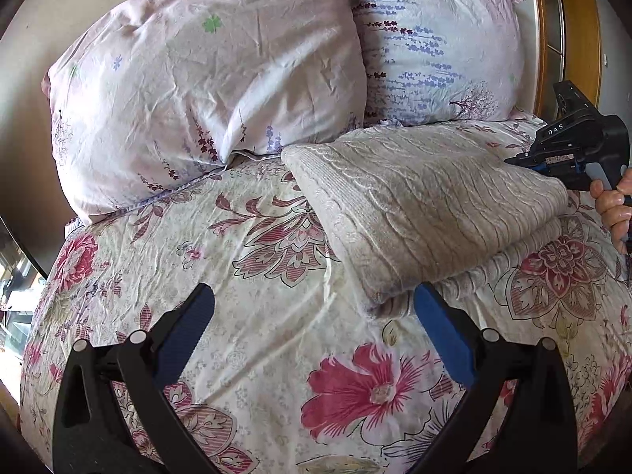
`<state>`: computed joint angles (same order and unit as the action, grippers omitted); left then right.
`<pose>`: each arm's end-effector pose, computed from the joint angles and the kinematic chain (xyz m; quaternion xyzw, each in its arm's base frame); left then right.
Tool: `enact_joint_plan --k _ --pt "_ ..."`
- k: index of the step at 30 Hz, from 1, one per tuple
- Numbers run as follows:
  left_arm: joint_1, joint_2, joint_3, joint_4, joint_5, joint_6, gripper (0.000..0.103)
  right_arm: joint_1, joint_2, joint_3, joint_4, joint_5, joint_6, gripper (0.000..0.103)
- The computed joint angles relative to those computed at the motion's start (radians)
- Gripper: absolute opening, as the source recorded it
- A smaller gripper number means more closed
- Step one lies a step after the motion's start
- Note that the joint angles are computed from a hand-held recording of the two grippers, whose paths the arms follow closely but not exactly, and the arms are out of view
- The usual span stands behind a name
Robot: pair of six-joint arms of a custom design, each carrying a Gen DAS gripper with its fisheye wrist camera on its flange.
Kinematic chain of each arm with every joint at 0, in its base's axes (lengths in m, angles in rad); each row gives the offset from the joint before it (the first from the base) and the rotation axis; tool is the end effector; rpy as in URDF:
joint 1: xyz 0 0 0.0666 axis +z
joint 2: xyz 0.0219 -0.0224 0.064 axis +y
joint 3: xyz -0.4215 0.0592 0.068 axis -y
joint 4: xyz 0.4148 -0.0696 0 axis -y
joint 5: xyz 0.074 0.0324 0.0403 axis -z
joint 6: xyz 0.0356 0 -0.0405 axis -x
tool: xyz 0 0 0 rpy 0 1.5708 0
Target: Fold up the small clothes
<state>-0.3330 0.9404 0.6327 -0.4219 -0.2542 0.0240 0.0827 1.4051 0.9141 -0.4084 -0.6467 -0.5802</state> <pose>0.2905 -0.0914 0.3131 0.0882 0.9027 0.0420 0.4191 0.4455 0.0581 0.2817 0.1190 0.8935 0.3853 0.1977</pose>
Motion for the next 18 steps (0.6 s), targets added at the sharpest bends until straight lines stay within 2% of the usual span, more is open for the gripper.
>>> enact_joint_plan --k 3,5,6,7,14,18 --pt "-0.020 0.007 0.001 -0.002 -0.034 0.019 0.101 -0.024 -0.033 -0.033 0.040 -0.078 -0.009 0.010" --pt "-0.027 0.011 0.002 -0.006 -0.039 0.035 0.101 -0.039 -0.067 -0.055 0.045 -0.113 0.001 0.021" --pt "-0.031 0.014 0.003 -0.007 -0.041 0.043 0.101 -0.047 -0.088 -0.070 0.048 -0.130 0.007 0.036" --pt "-0.035 0.017 0.004 -0.009 -0.045 0.051 0.101 -0.051 -0.110 -0.083 0.046 -0.139 0.016 0.045" --pt "-0.056 0.051 0.020 -0.017 -0.086 0.081 0.101 -0.009 -0.219 -0.160 0.028 -0.107 0.101 0.045" --pt "-0.042 0.056 0.025 -0.029 -0.073 0.084 0.101 0.032 -0.238 -0.163 0.015 -0.050 0.144 0.045"
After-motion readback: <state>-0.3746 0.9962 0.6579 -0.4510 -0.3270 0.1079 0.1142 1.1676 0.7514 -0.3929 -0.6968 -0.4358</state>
